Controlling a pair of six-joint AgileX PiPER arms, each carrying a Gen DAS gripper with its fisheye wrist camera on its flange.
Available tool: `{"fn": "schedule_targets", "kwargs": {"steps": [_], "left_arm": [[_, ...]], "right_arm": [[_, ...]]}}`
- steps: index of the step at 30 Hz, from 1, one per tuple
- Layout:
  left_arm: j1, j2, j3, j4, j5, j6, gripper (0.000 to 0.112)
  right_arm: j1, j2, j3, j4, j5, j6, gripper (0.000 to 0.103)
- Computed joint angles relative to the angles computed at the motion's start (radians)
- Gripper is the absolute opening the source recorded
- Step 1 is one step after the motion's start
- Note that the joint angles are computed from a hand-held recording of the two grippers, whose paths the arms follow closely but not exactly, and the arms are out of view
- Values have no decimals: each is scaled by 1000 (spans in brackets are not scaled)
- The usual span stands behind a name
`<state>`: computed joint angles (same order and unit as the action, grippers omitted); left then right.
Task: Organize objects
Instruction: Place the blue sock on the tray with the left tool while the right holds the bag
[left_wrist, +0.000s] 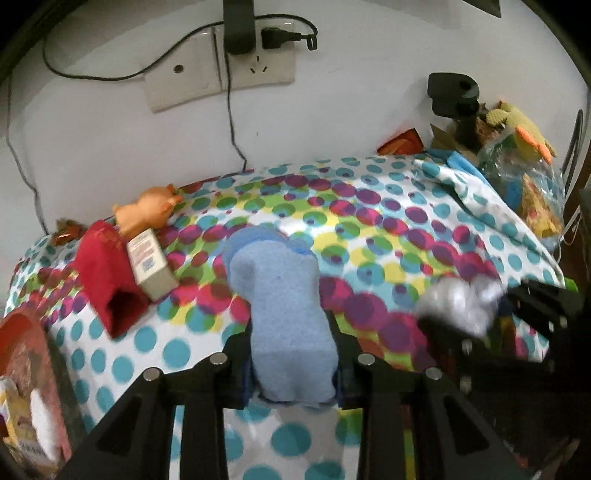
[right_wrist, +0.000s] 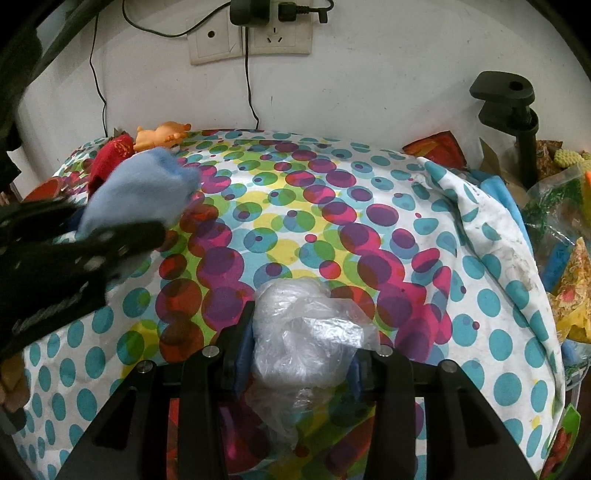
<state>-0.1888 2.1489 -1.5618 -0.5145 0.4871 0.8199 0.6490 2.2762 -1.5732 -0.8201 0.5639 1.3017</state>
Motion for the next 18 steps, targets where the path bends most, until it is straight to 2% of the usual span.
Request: {"fn": "schedule_targets", "kwargs": {"steps": [2,9,18], "left_arm": [[17,-26,42,-21,10,26,31],[92,-147,224,-129,-35,185,31],[197,-244,332,-184,-15,291,31]], "right_arm": [[0,1,-1,1,1,-1,40],[0,2,-4,2,2,-1,40],[1,4,-9,4,7,-4,40]]}}
